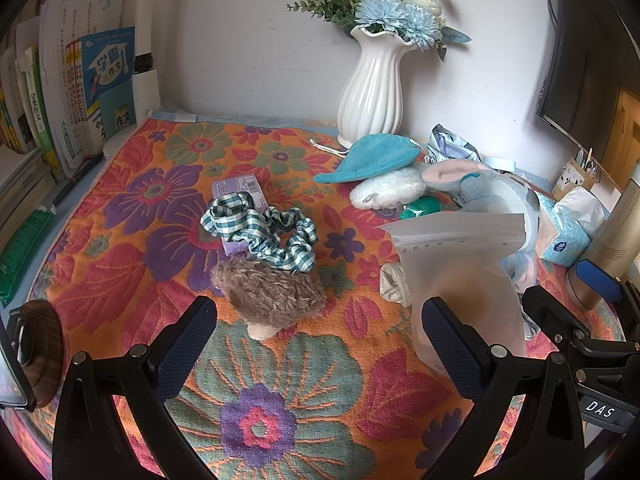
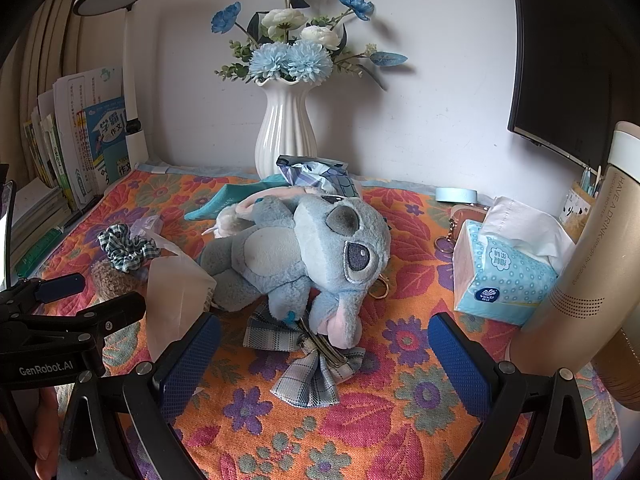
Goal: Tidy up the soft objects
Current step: 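Position the left gripper over the brown hedgehog plush with gingham scrunchie, then grasp the hedgehog plush with the left gripper while the right grasps the white bag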
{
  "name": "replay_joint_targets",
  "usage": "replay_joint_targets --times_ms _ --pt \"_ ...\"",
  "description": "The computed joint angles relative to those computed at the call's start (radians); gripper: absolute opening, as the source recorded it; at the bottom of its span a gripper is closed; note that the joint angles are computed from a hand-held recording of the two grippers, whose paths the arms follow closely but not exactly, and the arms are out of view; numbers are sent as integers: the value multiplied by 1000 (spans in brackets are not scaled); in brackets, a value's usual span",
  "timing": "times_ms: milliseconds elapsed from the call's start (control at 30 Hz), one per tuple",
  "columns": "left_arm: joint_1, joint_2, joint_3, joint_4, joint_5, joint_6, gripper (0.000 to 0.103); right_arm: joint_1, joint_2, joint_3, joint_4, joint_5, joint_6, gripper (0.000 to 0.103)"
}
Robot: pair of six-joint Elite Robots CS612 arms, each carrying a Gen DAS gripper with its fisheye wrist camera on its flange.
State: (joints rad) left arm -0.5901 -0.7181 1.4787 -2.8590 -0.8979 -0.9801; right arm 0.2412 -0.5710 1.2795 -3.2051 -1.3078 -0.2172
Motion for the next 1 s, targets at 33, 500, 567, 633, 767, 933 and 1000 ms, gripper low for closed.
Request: replay_joint_targets --times_ms 33,500,567,633,767,933,1000 --pt "0 0 0 0 0 0 102 0 0 0 0 1 0 103" --pt "-17 -6 37 -105 86 -32 102 -1 0 3 -11 2 9 103" --pt "-18 -13 55 -140 94 -39 102 -1 -1 4 -15 6 12 103" --pt "-19 -27 82 -177 71 -29 102 -2 -3 7 -20 10 12 103" --pt "-5 -66 108 -91 39 -71 102 -8 -8 19 -40 45 13 103" --pt "43 -88 107 -58 -110 -121 102 -29 -38 34 70 245 29 103" --pt "53 -74 83 -44 -139 -101 102 -24 -49 32 128 294 -3 103"
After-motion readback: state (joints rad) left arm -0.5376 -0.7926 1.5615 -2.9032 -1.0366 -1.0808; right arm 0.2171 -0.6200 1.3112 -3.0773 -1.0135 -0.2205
